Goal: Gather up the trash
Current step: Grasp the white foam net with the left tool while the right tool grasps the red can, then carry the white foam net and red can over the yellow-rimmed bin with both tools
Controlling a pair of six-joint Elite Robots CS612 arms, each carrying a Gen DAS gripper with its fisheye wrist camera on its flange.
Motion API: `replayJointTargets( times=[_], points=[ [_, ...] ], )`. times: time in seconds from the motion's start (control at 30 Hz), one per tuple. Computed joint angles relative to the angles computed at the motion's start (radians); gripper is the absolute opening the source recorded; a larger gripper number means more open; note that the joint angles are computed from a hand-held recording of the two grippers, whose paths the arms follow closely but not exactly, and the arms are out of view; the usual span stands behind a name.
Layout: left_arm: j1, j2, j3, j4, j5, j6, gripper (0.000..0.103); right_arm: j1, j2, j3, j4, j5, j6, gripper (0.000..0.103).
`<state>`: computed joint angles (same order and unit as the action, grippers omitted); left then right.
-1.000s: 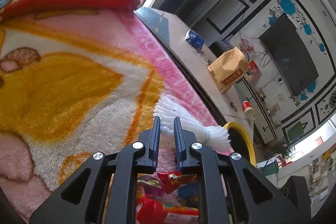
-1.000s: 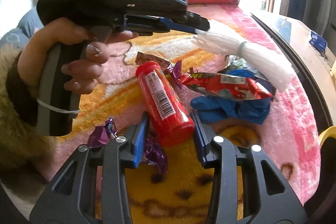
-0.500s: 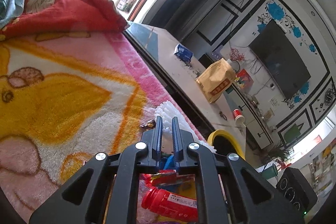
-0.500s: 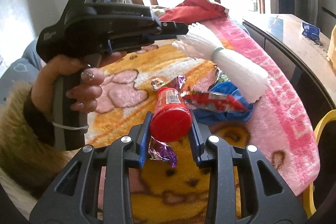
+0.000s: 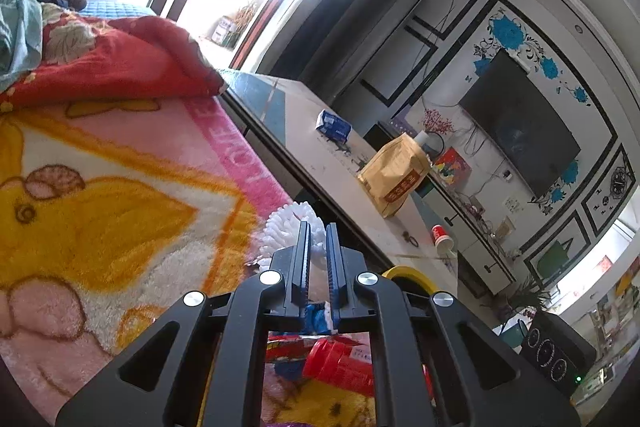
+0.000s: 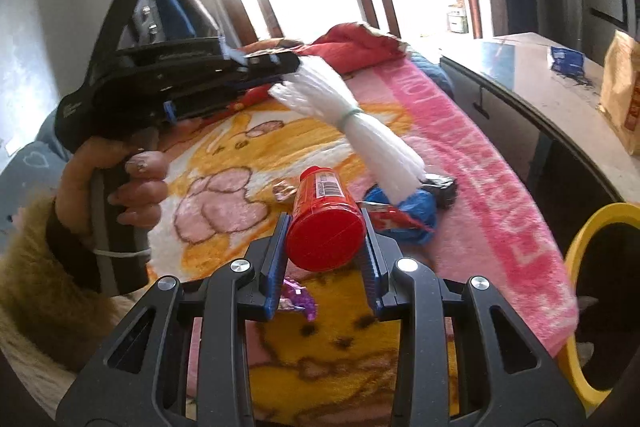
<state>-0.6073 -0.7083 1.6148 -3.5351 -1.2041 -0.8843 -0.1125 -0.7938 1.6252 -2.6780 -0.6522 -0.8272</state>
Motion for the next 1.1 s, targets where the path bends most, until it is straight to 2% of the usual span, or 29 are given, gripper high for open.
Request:
replayJointTargets(
  times=[0.2,0.43,0.6,0.9,1.1],
  points=[
    [-0.008,-0.004,-0.009,-0.012,0.029,0.027,0.007,-0.014,0.007,-0.012,-0.037,0.007,0.061,0.026],
    [-0.013,-0.008,-0.031,-0.015,0.043,0.070,0.007,-0.039,0.017,-0.021,-0.130,-0.008,0.166,0.026],
    [-0.014,-0.001,-0.057,-0.007,0.023,0.095,0.007,-0.056,0.026,-0.028,-0.200,-0.029,0.240,0.026],
    [-0.021,0.018,-0.116,0.024,-0.022,0.147,0.007,-0.078,0.043,-0.040,-0.318,-0.107,0.367,0.026],
    [-0.028,0.034,-0.152,0.049,-0.053,0.177,0.007,-0.087,0.054,-0.055,-0.364,-0.151,0.442,0.026]
  ],
)
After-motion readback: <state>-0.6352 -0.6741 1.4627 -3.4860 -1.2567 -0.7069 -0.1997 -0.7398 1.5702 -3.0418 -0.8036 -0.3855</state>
